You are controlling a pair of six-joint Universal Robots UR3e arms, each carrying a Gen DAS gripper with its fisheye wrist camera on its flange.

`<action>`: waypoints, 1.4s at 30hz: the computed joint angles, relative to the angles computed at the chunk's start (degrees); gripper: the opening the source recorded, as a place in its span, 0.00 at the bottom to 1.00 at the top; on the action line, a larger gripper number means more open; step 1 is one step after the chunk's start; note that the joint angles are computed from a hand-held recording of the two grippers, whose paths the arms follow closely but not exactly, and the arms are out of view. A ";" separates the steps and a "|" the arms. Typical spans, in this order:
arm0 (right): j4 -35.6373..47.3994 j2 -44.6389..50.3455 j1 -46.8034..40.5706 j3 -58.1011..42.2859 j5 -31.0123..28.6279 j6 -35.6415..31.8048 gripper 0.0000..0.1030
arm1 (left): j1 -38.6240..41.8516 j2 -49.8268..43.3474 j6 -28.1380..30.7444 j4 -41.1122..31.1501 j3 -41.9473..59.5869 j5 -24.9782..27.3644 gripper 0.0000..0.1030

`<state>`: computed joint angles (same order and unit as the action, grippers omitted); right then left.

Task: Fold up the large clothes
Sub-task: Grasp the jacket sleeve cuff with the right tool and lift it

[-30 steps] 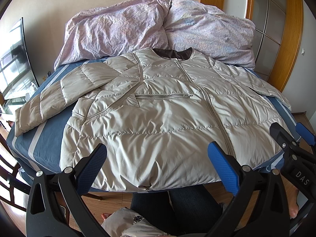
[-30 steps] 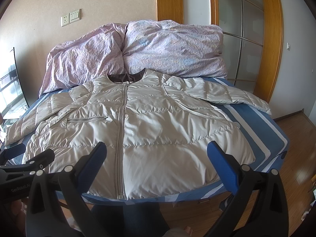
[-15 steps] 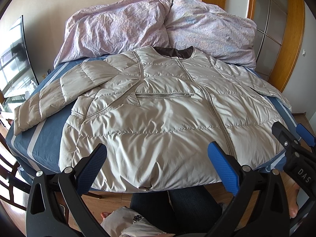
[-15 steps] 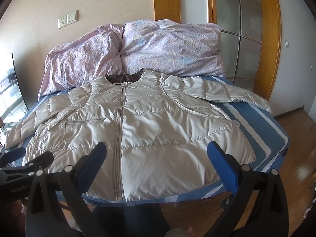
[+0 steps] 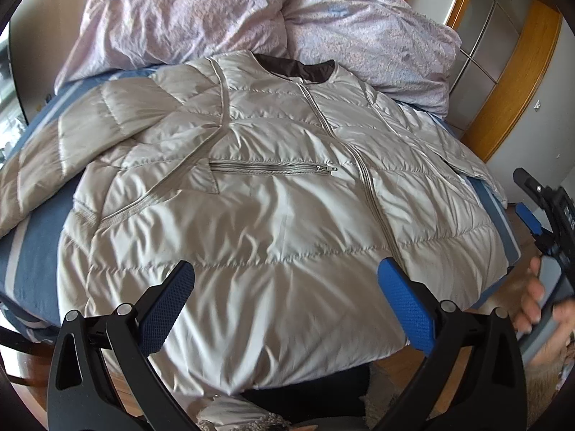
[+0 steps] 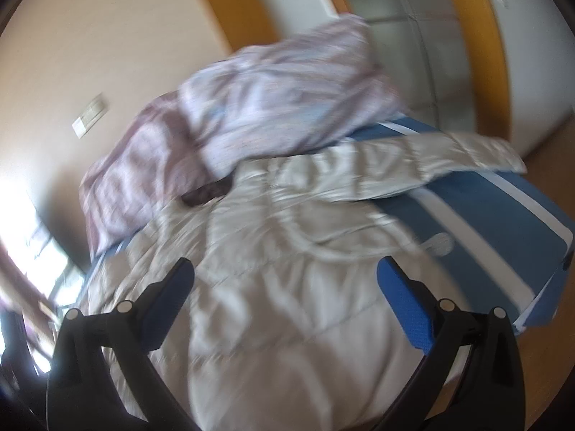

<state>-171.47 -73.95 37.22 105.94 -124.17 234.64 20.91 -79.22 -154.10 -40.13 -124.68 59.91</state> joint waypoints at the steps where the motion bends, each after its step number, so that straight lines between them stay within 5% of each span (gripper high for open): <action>1: -1.06 -2.09 -2.94 2.73 2.19 0.85 0.98 | -0.68 -2.07 0.04 -1.09 2.27 -0.06 0.99; 5: -6.58 -11.61 -18.48 16.25 12.75 5.65 0.98 | -3.07 -9.41 0.78 -3.81 11.39 -0.51 0.99; 10: -13.38 -18.46 -41.00 31.11 30.50 8.33 0.81 | -7.67 -18.54 -0.40 -0.42 23.04 1.16 0.99; 14: -24.90 -15.75 -57.30 40.45 46.34 9.69 0.71 | -8.49 -26.10 -3.03 -0.59 32.30 -1.89 0.99; 18: -34.07 -8.58 -64.90 43.25 52.17 11.99 0.63 | -9.20 -36.00 -9.23 -1.85 44.37 -5.12 0.99; 24: -33.63 -4.07 -68.58 40.40 52.00 11.69 0.49 | -11.97 -46.41 -11.61 -3.50 58.34 -3.13 0.99; 31: -27.60 -5.36 -69.02 37.15 46.21 11.01 0.35 | -11.34 -52.19 -12.92 -2.19 64.72 -7.41 0.99; 36: -10.96 -8.61 -62.54 26.98 34.70 7.23 0.10 | -10.64 -57.35 -13.11 -11.32 74.44 -9.54 0.99; 42: 5.62 -6.72 -46.67 6.94 12.89 0.19 0.06 | -8.60 -60.50 -13.58 -17.72 79.63 -15.42 0.99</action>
<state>-165.85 -80.67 -9.45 112.88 -111.28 234.83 12.31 -139.72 -167.67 -57.86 -45.06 44.49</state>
